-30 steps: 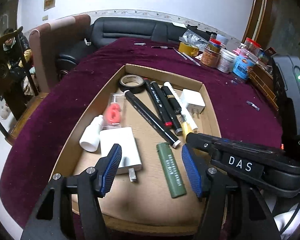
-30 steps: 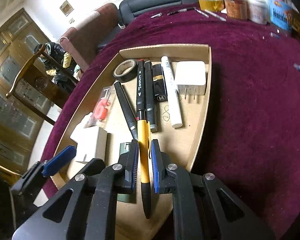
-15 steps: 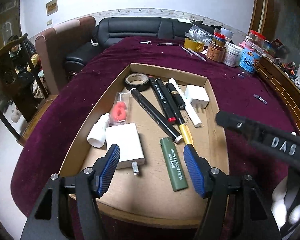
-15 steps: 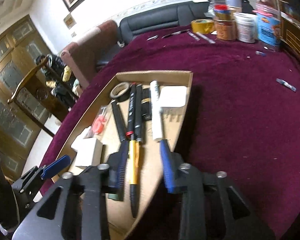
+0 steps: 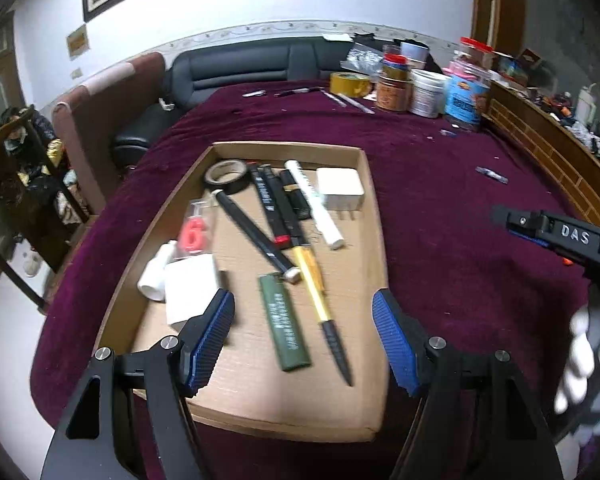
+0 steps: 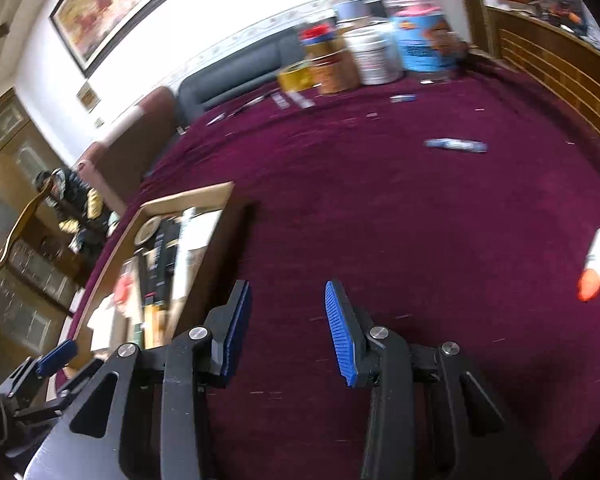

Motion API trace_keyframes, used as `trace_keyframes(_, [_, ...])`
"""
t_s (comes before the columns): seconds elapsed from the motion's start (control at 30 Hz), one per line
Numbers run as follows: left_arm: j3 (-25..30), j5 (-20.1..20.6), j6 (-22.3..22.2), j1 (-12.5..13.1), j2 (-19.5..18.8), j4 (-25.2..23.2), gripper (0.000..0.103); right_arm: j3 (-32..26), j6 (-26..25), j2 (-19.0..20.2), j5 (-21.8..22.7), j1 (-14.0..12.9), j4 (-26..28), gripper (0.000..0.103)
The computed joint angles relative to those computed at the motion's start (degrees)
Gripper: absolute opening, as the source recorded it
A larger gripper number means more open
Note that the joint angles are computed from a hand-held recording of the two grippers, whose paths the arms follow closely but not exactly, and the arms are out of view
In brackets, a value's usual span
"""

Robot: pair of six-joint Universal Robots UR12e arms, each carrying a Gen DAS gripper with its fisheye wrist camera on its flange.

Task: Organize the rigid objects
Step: 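Open both tools to drop the green cylinder and yellow pen into the box, then grasp the white bottle with orange cap with the right tool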

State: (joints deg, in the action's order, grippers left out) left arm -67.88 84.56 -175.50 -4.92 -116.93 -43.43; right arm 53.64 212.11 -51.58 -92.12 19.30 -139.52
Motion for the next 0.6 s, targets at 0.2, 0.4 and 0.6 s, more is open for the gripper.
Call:
trace_keyframes(0.2, [-0.4,-7.9,-2.9,0.7,0.7,0.6,0.066,2.6,-1.6,-2.5,-10.0,-2.5,-0.4,0.036])
trace_keyframes(0.4, [0.9,-15.0,-3.0,0.5,-0.2,-1.3,0.066,-2.9,0.4,-0.4,-10.1,-6.6,7.8,0.037])
trace_keyframes(0.6, [1.7,-15.7,-0.7,-0.4,-0.5,-4.3,0.066,-14.7,0.5,7.2,-4.5,-8.6,14.5,0.037])
